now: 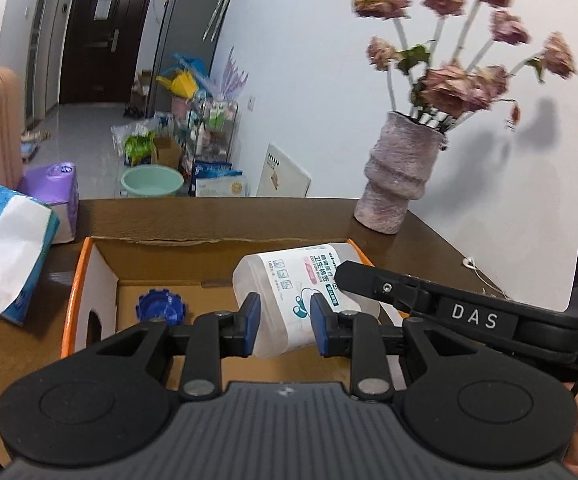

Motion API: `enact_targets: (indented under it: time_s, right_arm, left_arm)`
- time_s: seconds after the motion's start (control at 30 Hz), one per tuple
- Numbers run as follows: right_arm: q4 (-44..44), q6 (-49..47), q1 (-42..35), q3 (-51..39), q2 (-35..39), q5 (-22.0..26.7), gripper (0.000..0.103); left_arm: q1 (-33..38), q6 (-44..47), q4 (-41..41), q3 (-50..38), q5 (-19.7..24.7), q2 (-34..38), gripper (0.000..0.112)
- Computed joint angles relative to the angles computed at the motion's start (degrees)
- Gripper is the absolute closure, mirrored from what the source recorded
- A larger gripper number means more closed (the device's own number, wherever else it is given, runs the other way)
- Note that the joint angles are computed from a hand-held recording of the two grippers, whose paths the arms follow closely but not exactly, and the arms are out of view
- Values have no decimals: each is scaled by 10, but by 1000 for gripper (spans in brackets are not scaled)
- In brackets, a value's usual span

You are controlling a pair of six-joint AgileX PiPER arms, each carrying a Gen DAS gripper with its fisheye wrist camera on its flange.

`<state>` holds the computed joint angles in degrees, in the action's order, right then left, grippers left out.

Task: Organize rigid objects
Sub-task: 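Lift the white pill bottle and carry it over the cardboard box, then lower the pill bottle into the box and open the left tool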

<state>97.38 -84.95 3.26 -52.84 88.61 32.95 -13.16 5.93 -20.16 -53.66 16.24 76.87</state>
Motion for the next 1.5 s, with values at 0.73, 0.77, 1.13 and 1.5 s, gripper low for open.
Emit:
enact_targets:
  time_s: [0.73, 0.77, 1.13, 1.5]
  right_arm:
    - [-467, 561, 17, -474, 359, 106, 77]
    - [-474, 565, 18, -484, 366, 110, 75]
    - [-511, 560, 27, -465, 342, 92, 66]
    - [-517, 524, 12, -338, 183, 75, 67]
  left_arm:
    - [75, 47, -48, -299, 154, 333, 73]
    - [74, 53, -51, -299, 155, 334, 71]
    - [59, 13, -4, -298, 166, 315, 59]
    - [16, -112, 149, -208, 164, 162, 56]
